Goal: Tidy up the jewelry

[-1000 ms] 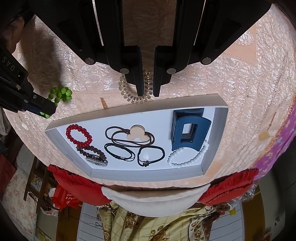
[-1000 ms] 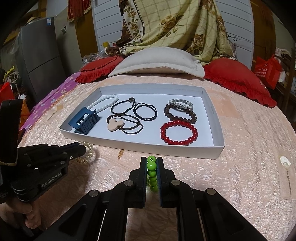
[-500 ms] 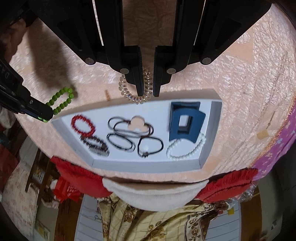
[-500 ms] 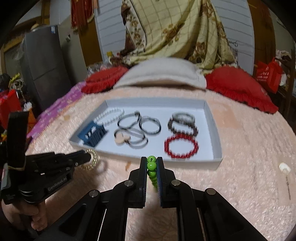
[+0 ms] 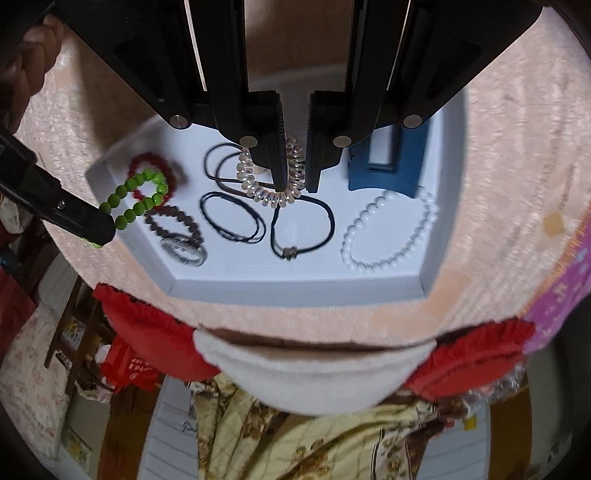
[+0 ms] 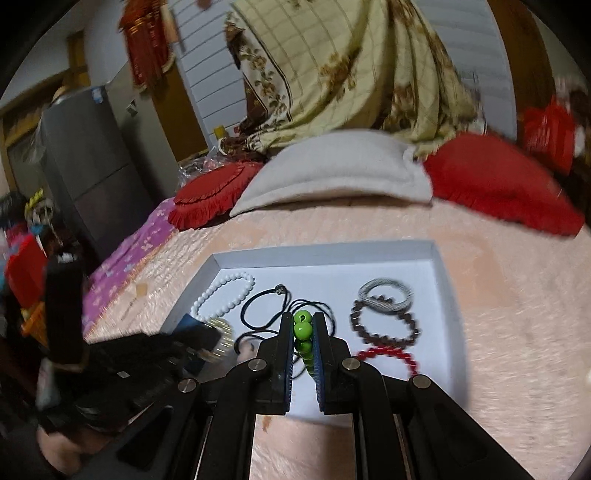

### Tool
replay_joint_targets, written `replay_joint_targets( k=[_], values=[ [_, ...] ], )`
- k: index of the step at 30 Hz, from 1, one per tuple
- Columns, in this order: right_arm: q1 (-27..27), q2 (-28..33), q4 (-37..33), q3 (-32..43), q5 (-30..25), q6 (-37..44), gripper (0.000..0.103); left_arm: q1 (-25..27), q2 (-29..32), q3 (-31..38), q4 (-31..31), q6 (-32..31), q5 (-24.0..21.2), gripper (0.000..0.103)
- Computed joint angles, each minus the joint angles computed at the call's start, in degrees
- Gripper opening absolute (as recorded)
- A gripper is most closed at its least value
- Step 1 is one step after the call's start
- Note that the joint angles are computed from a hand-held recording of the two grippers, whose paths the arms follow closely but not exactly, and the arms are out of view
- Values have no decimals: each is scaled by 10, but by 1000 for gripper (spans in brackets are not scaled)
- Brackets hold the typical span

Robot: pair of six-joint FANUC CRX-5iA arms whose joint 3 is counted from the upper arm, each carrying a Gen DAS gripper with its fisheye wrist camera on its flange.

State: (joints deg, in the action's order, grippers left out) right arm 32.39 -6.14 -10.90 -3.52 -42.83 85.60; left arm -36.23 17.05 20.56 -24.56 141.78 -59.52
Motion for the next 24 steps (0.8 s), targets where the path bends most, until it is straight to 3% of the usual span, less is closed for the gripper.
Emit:
replay_joint_targets(
  k=[2,6,11,15,17,18,20,24],
  values=[
    [-22,28,-62,32,-23,30,9,1,15,13,-5,6,-19,8],
    [-47,75,-121,78,-56,37,9,5,30,24,5,9,-32,8],
    [-15,101,14,60,-40,-77,9,-6,44,45,-11,13,-58,9],
    [-20,104,17,60,-50,-81,11,-2,46,46,1,4,-54,13],
    [-18,97,27,53,-43,-83,21,-3,43,45,-2,7,-52,24],
    [-16,93,34,47,-37,-86,29,-4,39,41,-3,10,-48,38],
    [-13,82,46,34,-21,-87,33,-7,34,39,-11,20,-45,50],
    [-6,67,82,15,-10,-100,33,-21,27,47,-44,40,-58,54]
  ],
)
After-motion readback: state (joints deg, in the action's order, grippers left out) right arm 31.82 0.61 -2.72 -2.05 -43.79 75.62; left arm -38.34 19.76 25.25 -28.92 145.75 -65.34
